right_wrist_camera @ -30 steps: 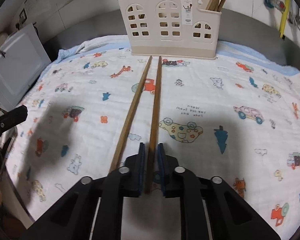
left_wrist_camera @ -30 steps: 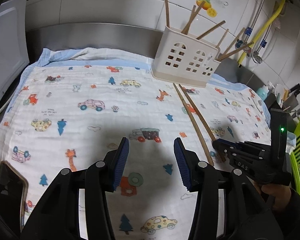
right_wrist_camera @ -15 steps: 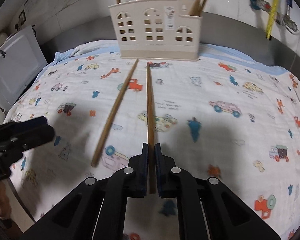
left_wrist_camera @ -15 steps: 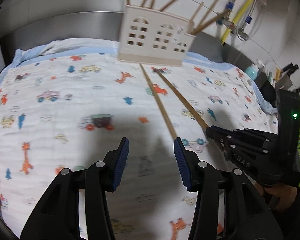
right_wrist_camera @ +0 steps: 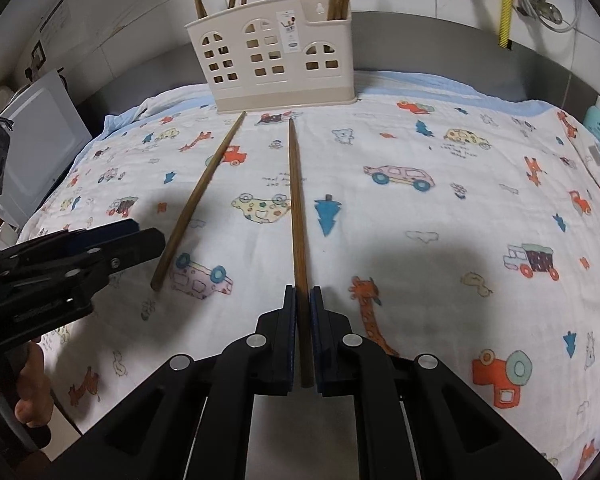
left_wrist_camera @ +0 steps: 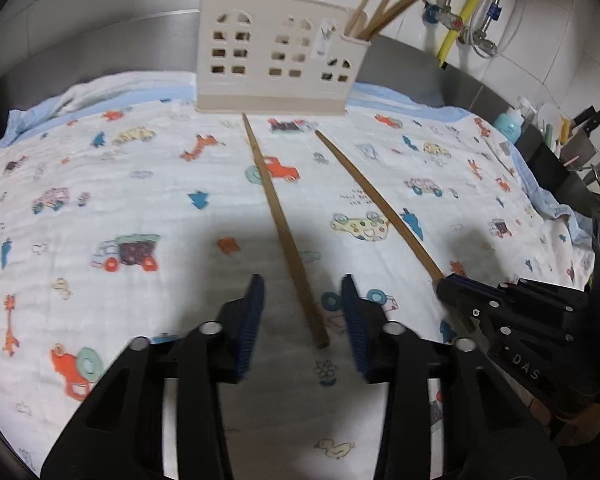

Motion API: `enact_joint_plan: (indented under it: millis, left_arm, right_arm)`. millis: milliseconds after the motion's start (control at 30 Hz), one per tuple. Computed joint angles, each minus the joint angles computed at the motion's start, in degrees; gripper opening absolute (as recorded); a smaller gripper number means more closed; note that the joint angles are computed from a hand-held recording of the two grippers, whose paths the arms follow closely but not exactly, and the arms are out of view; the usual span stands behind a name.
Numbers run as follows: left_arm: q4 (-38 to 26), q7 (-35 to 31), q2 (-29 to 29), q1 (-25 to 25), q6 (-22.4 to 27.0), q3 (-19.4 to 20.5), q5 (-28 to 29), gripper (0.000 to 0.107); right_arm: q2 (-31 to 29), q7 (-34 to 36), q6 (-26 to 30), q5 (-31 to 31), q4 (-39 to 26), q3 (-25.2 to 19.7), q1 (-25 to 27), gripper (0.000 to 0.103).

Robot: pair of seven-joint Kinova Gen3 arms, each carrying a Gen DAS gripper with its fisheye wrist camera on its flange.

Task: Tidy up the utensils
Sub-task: 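Lower the right tool onto a loose chopstick and close while the left tool grasps another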

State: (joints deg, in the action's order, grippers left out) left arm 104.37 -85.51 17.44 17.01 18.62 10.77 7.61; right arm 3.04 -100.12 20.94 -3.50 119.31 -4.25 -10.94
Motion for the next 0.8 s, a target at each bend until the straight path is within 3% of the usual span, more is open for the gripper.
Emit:
enact_joint_plan:
  millis: [300, 400, 800]
  left_arm:
    - [-2.15, 4.93, 2.21, 4.40, 1.29, -3.33, -3.79, 0.018]
    - [-3.16, 6.91, 2.91, 5.29, 1.76, -4.09, -4.87, 0.018]
    - [-6.95, 19.01, 4.46, 11.32, 5.96, -8.97, -13.97, 0.008]
  right_arm:
    - [-0.23, 4.86, -1.17, -4.83, 1.03, -0.14, 1.27, 0.007]
    - [-0.26, 6.64, -1.49, -6.72, 1.27, -0.20, 1.71, 0.007]
    - [-0.18, 5.48, -1.80, -5.35, 1.36, 0.06, 1.21, 0.007]
